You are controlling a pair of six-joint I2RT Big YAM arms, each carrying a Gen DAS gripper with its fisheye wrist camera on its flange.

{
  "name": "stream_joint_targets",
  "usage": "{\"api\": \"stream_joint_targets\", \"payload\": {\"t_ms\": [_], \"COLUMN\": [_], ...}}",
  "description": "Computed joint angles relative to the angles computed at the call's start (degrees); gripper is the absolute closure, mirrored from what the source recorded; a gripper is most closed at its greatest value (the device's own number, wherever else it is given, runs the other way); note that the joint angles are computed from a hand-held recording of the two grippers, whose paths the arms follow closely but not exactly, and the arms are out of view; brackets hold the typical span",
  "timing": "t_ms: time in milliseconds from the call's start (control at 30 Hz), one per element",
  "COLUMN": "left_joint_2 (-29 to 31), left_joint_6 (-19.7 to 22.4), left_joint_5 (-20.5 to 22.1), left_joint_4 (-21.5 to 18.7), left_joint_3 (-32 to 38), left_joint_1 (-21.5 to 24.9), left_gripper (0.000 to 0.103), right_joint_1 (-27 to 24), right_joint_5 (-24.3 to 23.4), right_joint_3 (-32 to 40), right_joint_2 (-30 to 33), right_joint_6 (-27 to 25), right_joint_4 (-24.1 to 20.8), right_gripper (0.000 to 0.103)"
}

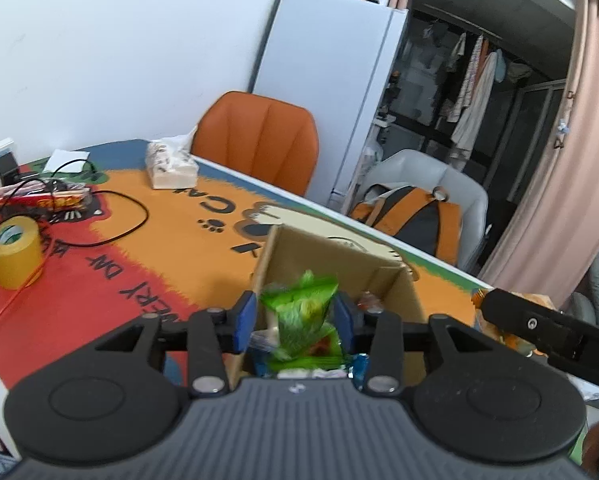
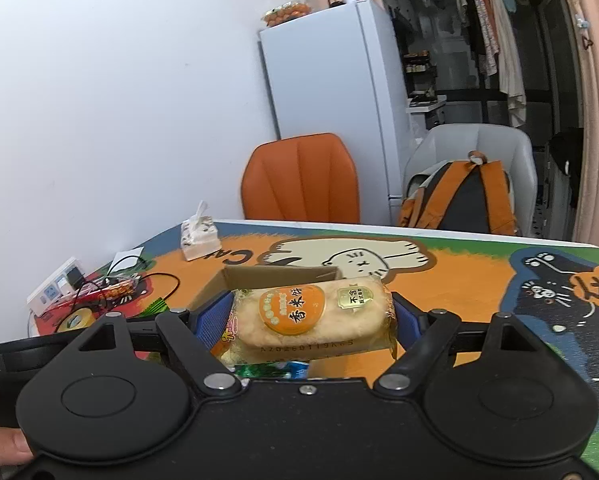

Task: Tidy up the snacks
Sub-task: 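Carry the green candy and cream bread pack with both tools over the box, then open both tools to drop the snacks into the box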

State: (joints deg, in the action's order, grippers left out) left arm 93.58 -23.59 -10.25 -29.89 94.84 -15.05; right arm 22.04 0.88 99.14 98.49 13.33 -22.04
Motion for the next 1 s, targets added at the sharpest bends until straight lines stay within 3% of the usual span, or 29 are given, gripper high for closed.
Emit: {"api": "stream_joint_targets", "payload": {"t_ms": [100, 367, 567, 1000], "left_joint_2": [-0.28, -2.08, -3.85, -6.25], "left_joint_6": [-0.76, 0.08, -0.29, 1.54], "left_joint_5": [-0.09, -0.84, -1.28, 0.24], "left_joint_4": [-0.56, -0.80, -0.86, -0.70], "left_joint_3": [-0.25, -2.11, -4.03, -6.33], "left_joint_1": [0.28, 0.84, 1.69, 0.62], "left_gripper": [0.042, 0.039, 0.034, 0.017], "right_joint_1": [0.35, 1.19, 1.70, 1.23], "right_joint_5": [-0.96, -3.55, -4.88, -1.84], "right_joint_3": [1.03, 3.05, 3.02, -0.77], "right_joint_2": [0.89, 2.37, 2.31, -1.56], "right_joint_6": [-0.09, 0.84, 0.92, -0.04], "right_joint_4": [-0.63, -1.71, -1.95, -2.51], "right_gripper": [0.022, 0.021, 0.012, 0.005]}}
